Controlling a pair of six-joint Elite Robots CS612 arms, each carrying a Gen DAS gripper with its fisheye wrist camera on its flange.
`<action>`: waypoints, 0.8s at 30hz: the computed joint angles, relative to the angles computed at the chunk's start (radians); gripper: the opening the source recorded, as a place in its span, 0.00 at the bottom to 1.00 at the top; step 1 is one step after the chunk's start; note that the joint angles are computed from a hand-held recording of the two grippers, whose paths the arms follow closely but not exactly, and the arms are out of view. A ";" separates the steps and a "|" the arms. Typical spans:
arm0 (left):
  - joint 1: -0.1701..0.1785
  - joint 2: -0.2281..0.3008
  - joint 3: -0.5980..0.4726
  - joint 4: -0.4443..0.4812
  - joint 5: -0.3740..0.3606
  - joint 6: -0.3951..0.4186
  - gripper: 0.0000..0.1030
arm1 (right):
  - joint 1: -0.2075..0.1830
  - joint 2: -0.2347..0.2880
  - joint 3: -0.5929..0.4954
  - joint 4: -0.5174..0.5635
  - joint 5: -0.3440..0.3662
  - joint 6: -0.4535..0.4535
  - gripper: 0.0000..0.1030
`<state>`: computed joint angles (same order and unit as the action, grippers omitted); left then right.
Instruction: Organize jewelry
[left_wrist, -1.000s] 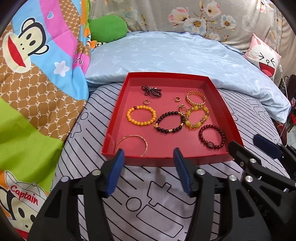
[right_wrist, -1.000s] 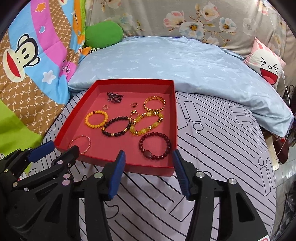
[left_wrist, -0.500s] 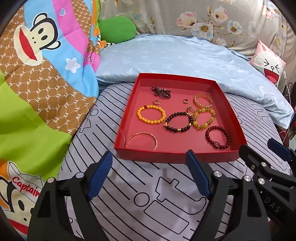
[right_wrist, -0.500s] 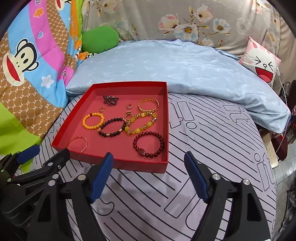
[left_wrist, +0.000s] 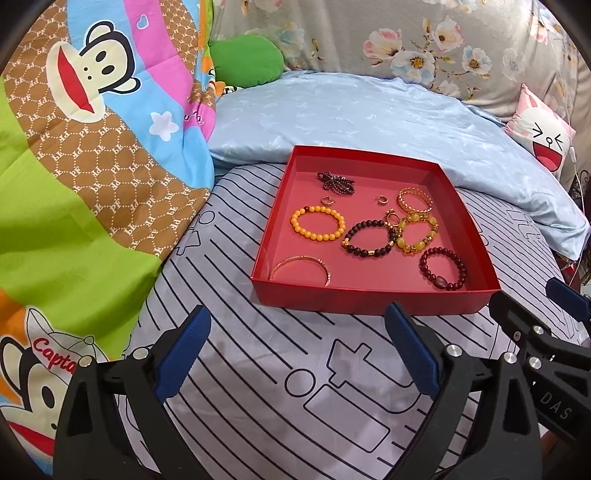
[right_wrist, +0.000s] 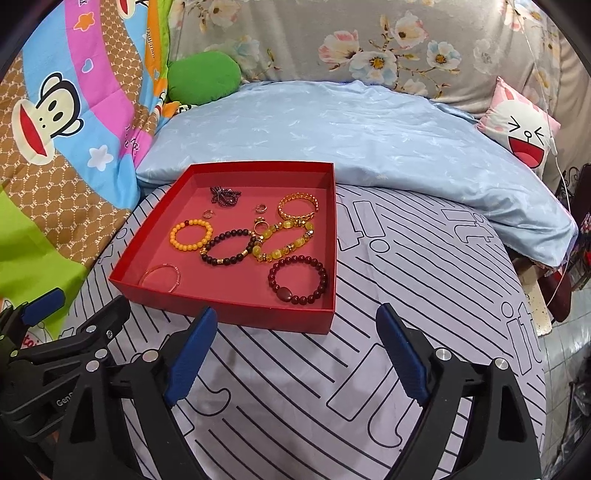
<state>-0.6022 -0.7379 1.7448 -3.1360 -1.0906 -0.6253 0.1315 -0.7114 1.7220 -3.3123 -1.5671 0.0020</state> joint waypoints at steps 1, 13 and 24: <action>-0.001 -0.001 0.002 0.001 0.004 0.001 0.88 | 0.000 0.000 0.002 -0.002 -0.001 0.000 0.82; -0.009 -0.002 0.010 0.027 0.021 -0.022 0.88 | 0.005 -0.001 0.013 0.008 -0.024 -0.021 0.84; -0.010 0.001 0.012 0.023 0.028 -0.035 0.88 | 0.005 0.003 0.023 -0.026 -0.027 -0.007 0.89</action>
<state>-0.6124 -0.7371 1.7570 -3.1129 -1.0628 -0.6607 0.1369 -0.7080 1.7447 -3.3387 -1.5938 -0.0049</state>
